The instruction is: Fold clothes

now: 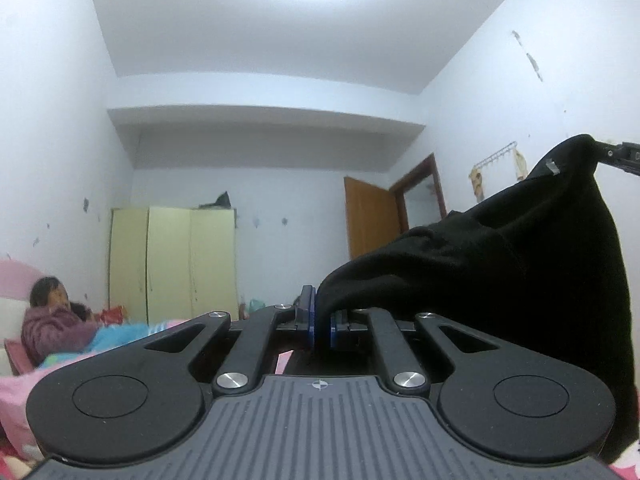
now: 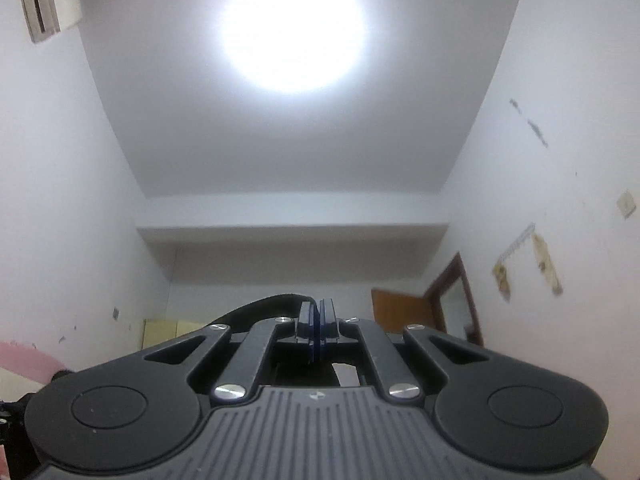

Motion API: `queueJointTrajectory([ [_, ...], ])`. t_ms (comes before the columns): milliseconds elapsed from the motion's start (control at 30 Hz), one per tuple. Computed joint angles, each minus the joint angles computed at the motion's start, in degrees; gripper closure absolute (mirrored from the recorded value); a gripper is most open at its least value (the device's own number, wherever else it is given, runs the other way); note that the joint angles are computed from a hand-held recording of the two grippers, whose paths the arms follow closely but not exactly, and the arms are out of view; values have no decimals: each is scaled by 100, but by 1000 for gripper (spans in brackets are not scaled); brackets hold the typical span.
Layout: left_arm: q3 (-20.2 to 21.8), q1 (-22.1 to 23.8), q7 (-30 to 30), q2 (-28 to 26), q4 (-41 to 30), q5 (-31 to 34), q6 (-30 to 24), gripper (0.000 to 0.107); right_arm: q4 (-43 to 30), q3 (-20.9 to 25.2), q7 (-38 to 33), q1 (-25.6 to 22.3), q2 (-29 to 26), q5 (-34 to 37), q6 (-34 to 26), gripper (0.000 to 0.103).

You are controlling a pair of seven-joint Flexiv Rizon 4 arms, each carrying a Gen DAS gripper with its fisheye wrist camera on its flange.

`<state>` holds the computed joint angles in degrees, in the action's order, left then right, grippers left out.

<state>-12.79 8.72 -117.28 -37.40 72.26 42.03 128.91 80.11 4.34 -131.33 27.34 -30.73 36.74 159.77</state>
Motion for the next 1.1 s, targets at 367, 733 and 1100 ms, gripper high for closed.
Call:
queueJointTrajectory([
  [367, 241, -110, 443, 242, 390, -360, 244, 101, 224, -32, 434, -75, 65, -377, 247, 102],
  [733, -85, -52, 599, -32, 197, -14, -777, 101, 523, 51, 756, -354, 272, -250, -787, 100],
  [1100, 17, 253, 1668, -220, 795, -700, -720, 101, 2738, 1949, 5196, -2853, -622, -3856, -3291, 56],
])
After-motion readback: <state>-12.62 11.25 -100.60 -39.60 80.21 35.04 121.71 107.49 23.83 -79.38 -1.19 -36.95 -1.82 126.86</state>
